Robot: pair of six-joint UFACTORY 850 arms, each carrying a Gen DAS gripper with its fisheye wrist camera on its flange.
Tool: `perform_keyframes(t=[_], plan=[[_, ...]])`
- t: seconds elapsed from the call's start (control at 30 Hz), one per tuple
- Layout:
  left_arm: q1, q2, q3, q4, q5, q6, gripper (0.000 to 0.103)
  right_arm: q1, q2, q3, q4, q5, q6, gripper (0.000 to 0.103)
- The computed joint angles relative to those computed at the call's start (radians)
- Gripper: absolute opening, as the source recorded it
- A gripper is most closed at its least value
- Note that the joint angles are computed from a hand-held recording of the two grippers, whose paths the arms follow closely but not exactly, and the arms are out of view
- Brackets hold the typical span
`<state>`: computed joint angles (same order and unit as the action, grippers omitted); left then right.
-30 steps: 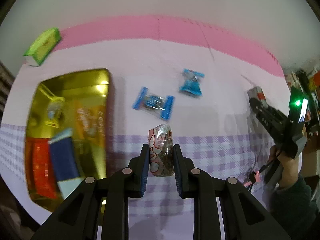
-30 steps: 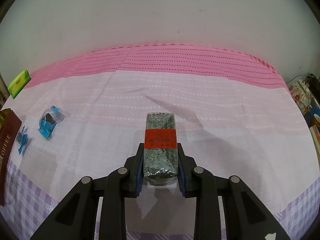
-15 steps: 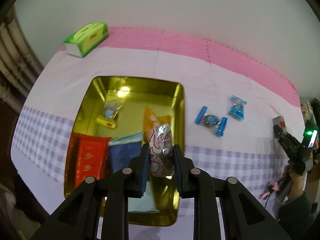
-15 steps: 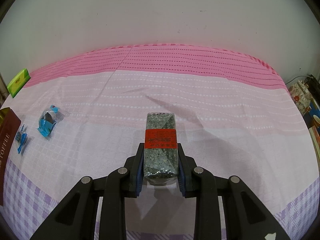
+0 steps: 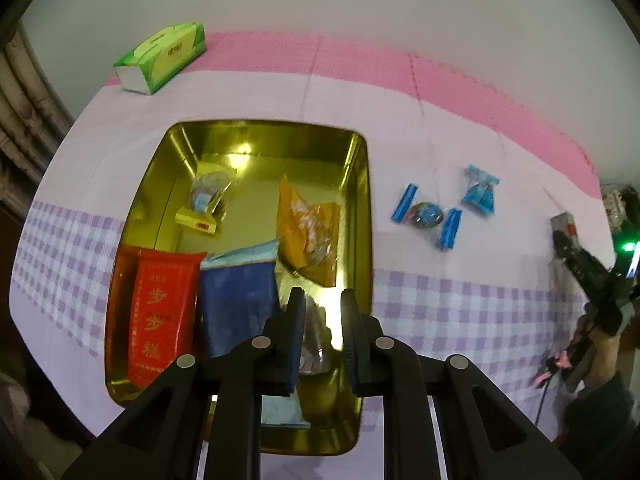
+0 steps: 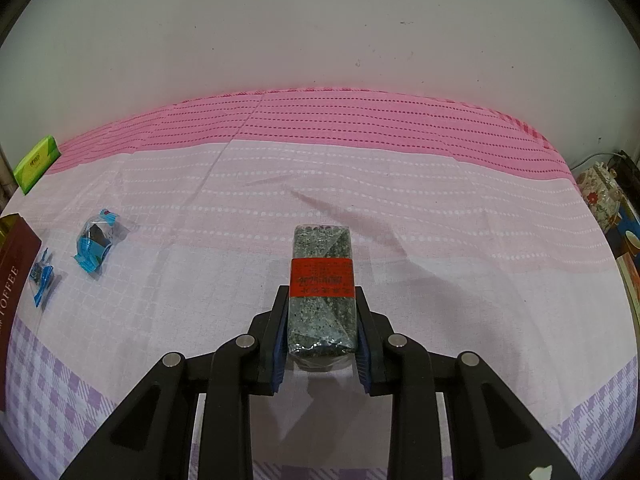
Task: Organize snacks
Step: 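Carry the pink-patterned packet into the tin and open the left gripper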
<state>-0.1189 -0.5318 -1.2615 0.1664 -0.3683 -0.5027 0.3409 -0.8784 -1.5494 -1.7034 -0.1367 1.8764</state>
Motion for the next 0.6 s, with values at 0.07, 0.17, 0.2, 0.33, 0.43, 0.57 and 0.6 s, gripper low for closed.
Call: perform_keyframes(t=[0.07,0.17,0.2,0.33,0.43,0.57,0.6], plan=[[0.002,-0.003,0.005,-0.01,-0.003,0.008,0.019,0.0,-0.001,-0.001,-0.002,0.001,0.003,0.027],[0.005,-0.009,0.01,-0.007,-0.009,0.005,0.019,0.0,-0.001,0.0,-0.006,0.001,0.006,0.027],[0.005,-0.01,0.011,-0.004,-0.01,0.001,0.019,0.0,0.0,0.0,-0.007,0.001,0.006,0.027],[0.004,-0.013,0.018,0.006,-0.01,-0.006,0.019,0.0,-0.001,0.0,-0.008,0.001,0.008,0.027],[0.004,-0.017,0.02,0.005,-0.012,-0.003,0.019,0.0,0.0,0.001,-0.008,-0.001,0.006,0.027],[-0.001,-0.021,0.029,0.051,-0.007,-0.04,0.019,0.0,0.0,0.001,-0.005,0.0,0.004,0.027],[-0.003,-0.02,0.032,0.063,-0.006,-0.051,0.019,0.0,0.0,0.001,-0.007,-0.001,0.004,0.027]])
